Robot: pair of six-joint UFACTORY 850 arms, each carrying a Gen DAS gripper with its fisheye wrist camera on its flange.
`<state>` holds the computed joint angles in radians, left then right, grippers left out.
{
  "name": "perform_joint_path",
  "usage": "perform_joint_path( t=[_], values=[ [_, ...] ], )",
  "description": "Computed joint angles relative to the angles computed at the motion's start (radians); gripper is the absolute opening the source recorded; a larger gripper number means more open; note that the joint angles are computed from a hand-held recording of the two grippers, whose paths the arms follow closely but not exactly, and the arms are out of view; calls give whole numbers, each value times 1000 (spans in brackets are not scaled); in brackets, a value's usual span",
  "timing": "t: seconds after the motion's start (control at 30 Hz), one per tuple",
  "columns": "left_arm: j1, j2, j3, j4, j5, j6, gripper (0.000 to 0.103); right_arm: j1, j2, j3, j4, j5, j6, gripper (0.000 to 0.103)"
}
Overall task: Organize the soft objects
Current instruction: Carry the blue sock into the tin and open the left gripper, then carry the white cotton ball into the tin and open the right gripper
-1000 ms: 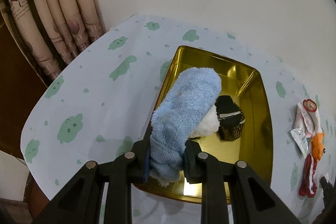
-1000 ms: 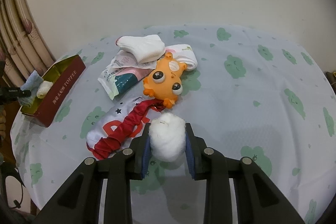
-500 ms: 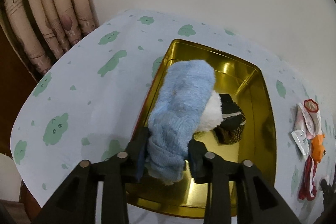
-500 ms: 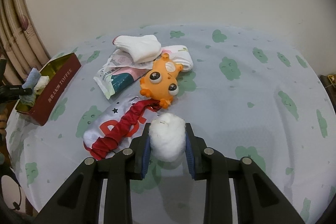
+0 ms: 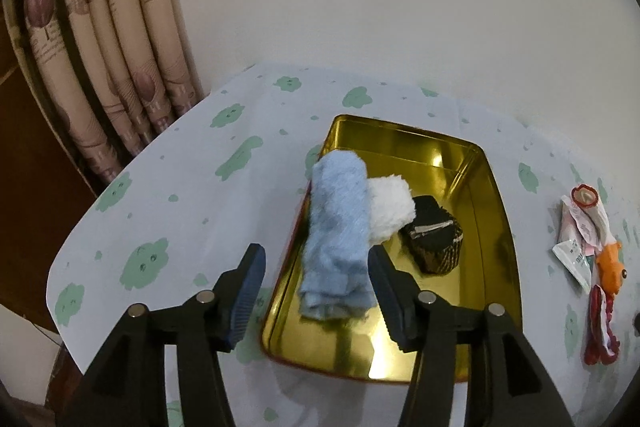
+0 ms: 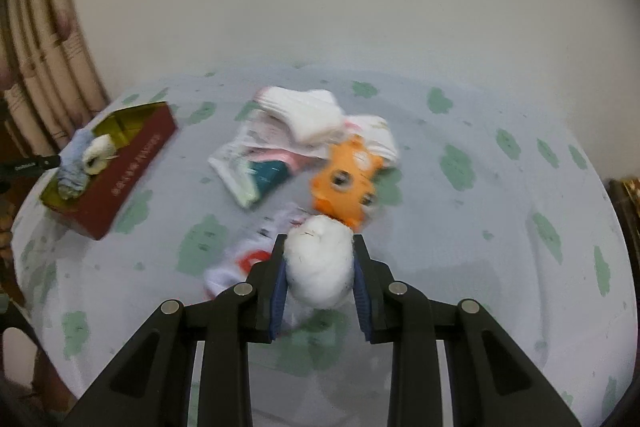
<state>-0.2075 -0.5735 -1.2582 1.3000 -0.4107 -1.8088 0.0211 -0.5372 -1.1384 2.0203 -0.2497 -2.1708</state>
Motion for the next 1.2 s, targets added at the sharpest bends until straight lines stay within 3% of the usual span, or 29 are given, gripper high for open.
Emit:
perform_joint_path(
  t=[0.13,0.3,0.4,0.83,1.2],
  values=[
    [6,38,49,58,4,-94,55,49,-17,-52,-208,-18,184,27],
    [9,64,86,86,-85,-170,55,116,-47,-115,-381,-79,335,27],
    [18,74,102,70,-99,-198,55,164,-77,-165,-490,-108,437,27],
    [26,75,110,62,-125,-220,55,329,-205,-363,-707,-123,597,27],
    [37,69,106,27,-120,-203,55,383,-281,-455,-885,-71,756,28]
  ],
)
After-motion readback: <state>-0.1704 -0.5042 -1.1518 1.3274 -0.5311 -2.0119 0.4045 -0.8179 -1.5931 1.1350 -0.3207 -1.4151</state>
